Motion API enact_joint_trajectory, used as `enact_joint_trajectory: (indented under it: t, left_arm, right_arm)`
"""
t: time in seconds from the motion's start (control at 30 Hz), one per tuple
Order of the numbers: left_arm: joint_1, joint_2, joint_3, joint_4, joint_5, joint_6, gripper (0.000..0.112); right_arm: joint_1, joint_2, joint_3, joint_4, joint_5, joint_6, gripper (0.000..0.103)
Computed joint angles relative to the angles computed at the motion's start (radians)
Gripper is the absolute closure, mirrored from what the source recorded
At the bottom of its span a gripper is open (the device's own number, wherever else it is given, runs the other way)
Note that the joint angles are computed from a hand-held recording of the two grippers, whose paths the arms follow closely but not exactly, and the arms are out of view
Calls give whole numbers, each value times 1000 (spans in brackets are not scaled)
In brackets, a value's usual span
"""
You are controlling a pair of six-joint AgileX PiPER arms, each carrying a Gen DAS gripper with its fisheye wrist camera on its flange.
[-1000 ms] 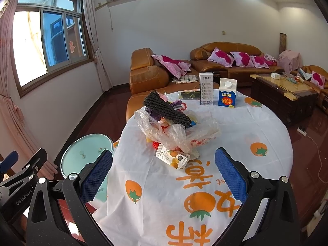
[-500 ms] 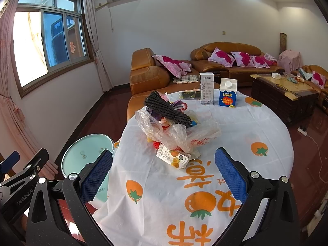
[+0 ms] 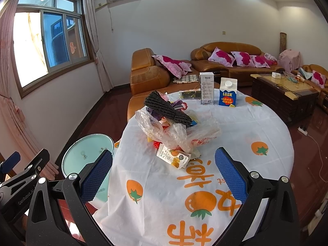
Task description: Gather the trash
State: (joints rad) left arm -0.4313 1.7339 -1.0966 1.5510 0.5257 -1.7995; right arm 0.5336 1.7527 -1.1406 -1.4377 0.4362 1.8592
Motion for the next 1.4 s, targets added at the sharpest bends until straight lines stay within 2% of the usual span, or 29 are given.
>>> enact_joint_trajectory:
  t: [0.67,0.97,1.1,1.23,1.4]
  left_arm:
    - [-4,13,5,-5,-4,-9,15]
    - [32,53,-26,-45,-79,26,15]
    - [39,112,-50,-18,-112,25,15]
    - [48,210,-118,-126,-138,147,15]
    - [72,302,-193,-292,-188,329,15]
  right_arm:
    - [-8,4,4,-19,-10,28,5]
    - [-63,19,35,-100,-13,85,5]
    - [-130,43,65,-170,-33,135,5]
    - [-206,77,75,-229,-60,177,5]
    - [-326,140,14,-243,-204,182,7]
